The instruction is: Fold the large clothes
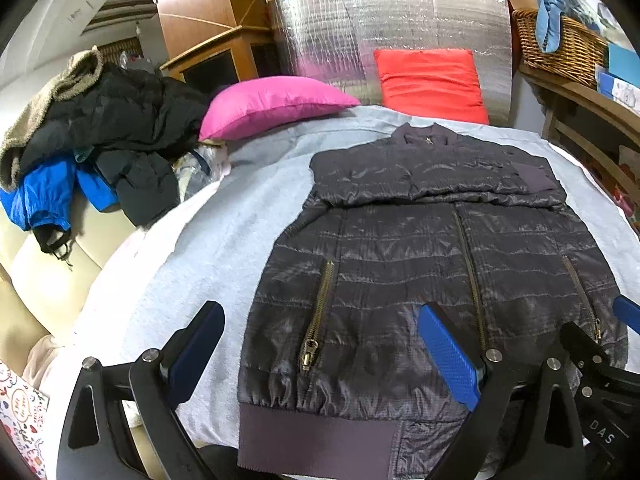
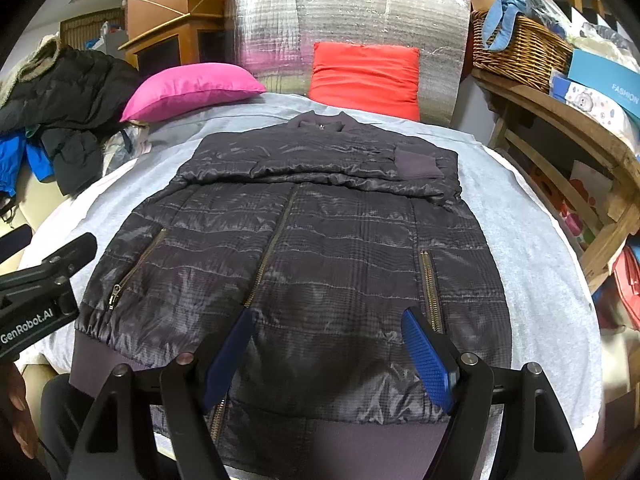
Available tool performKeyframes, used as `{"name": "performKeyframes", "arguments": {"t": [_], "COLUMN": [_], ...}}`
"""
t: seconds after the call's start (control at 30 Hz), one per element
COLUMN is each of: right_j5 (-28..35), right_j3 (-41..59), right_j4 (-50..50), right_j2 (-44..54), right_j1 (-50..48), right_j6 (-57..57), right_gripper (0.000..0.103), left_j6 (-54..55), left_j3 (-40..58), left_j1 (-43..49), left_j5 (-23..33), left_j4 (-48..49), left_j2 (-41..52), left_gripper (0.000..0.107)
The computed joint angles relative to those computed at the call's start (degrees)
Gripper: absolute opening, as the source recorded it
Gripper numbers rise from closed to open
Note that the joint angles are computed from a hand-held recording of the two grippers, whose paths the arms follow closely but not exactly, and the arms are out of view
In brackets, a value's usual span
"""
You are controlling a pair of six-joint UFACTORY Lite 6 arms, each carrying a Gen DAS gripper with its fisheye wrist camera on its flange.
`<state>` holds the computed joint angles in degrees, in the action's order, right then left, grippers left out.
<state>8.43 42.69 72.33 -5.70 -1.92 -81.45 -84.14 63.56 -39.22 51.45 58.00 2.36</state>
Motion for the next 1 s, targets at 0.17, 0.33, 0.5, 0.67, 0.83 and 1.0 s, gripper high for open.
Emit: {"name": "performKeyframes", "arguments": {"t": [0.17, 0.33, 0.5, 0.67, 0.83, 1.0], "right_j5": [0.32, 0.36, 0.52, 0.79, 8.93, 23.11], "right_j3": [0.02, 0.07, 0.21, 0.18, 1.7, 7.91], "right_j4": [0.87, 1.62, 0.33, 0.16, -0.91, -1.21], "right_j2": [0.27, 0.47, 0.62, 0.64, 2.11, 11.97], "right_j1": [-0.35, -0.43, -0.58, -0.53, -7.17, -27.99], "right_j6": [-0.86, -1.63, -0.49, -0.13, -2.23, -6.45], "right_gripper": [0.08, 0.08, 0.08, 0.08, 0.08, 0.08], "left_j6": [1.04, 1.25, 1.38, 1.42, 4.77, 9.52], "left_j3": [0.23, 0.19, 0.3, 0.08, -8.19, -20.9], "left_j1": [0.26, 0.53, 0.54, 0.74, 7.93, 18.65], "left_j5": [-0.71, -0.71, -0.42, -0.95, -14.09, -24.18], "left_j4": [-1.51, -1.8, -1.97, -2.14, -7.93, -12.1], "left_j2": [0.18, 0.15, 0.33, 0.24, -6.87, -15.01], "left_gripper": [0.098, 0.098, 0.098, 0.098, 0.098, 0.098]}}
